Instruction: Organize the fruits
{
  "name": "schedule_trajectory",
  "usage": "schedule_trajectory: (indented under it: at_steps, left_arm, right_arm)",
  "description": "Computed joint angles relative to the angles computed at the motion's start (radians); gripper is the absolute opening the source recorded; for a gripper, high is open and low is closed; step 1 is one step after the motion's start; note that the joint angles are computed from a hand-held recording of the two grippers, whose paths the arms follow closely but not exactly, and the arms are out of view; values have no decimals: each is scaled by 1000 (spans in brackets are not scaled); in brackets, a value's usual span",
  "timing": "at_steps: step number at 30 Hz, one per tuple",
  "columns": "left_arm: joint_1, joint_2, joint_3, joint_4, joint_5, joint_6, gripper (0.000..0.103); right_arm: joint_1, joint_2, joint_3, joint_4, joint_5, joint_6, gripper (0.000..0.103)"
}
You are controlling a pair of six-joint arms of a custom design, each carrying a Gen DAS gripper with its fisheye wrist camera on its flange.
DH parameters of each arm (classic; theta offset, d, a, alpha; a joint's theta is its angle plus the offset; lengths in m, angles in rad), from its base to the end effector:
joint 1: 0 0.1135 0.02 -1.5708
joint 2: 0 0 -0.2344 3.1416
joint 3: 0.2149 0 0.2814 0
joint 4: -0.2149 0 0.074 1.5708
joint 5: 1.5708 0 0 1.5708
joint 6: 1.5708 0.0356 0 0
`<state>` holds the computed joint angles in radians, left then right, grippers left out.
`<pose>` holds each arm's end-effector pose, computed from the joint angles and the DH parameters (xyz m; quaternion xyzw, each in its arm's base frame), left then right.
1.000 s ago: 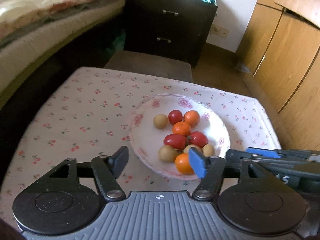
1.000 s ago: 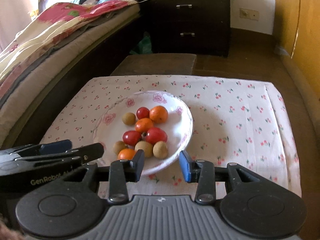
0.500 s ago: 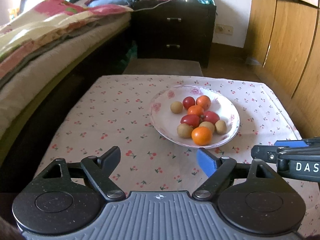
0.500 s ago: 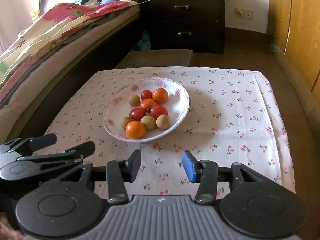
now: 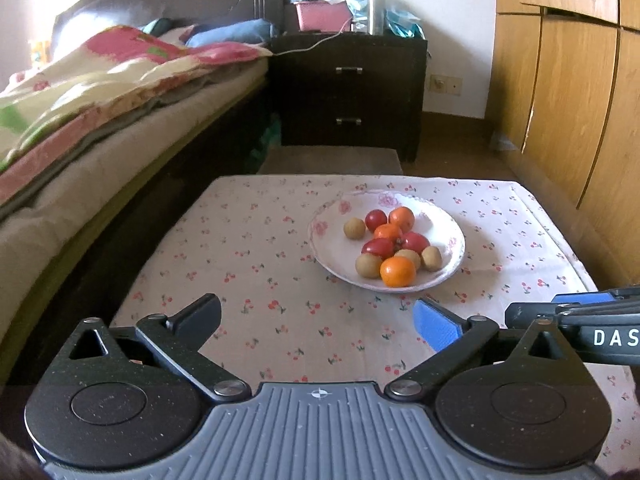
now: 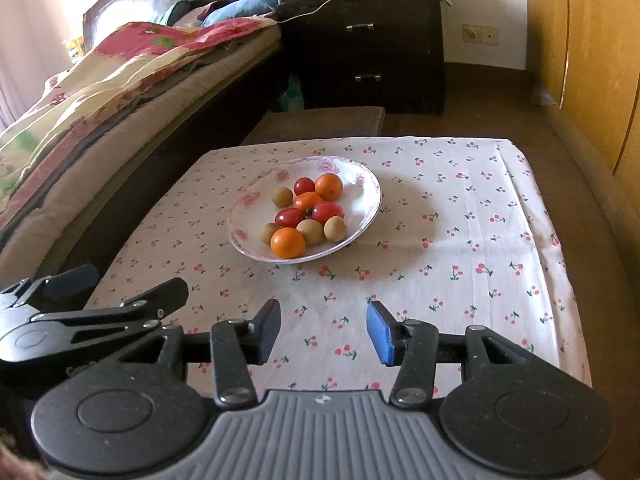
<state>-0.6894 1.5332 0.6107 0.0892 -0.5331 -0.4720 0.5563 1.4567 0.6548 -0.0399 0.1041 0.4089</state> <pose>0.2395 -0.1739 0.0874 0.0032 0.9048 0.0147 0.4255 0.2571 0.1555 0.1089 -0.0502 0.9319 0.1222 0.3379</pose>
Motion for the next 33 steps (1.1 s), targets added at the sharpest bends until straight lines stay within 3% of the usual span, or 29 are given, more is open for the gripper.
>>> schedule_trajectory:
  at_steps: [14, 33]
  left_arm:
    - [-28, -89, -76, -111, 25, -129, 103]
    - [-85, -156, -149, -140, 56, -166, 103]
  right_arm:
    - [94, -120, -109, -40, 55, 79, 50]
    - [169, -150, -145, -83, 111, 132, 52]
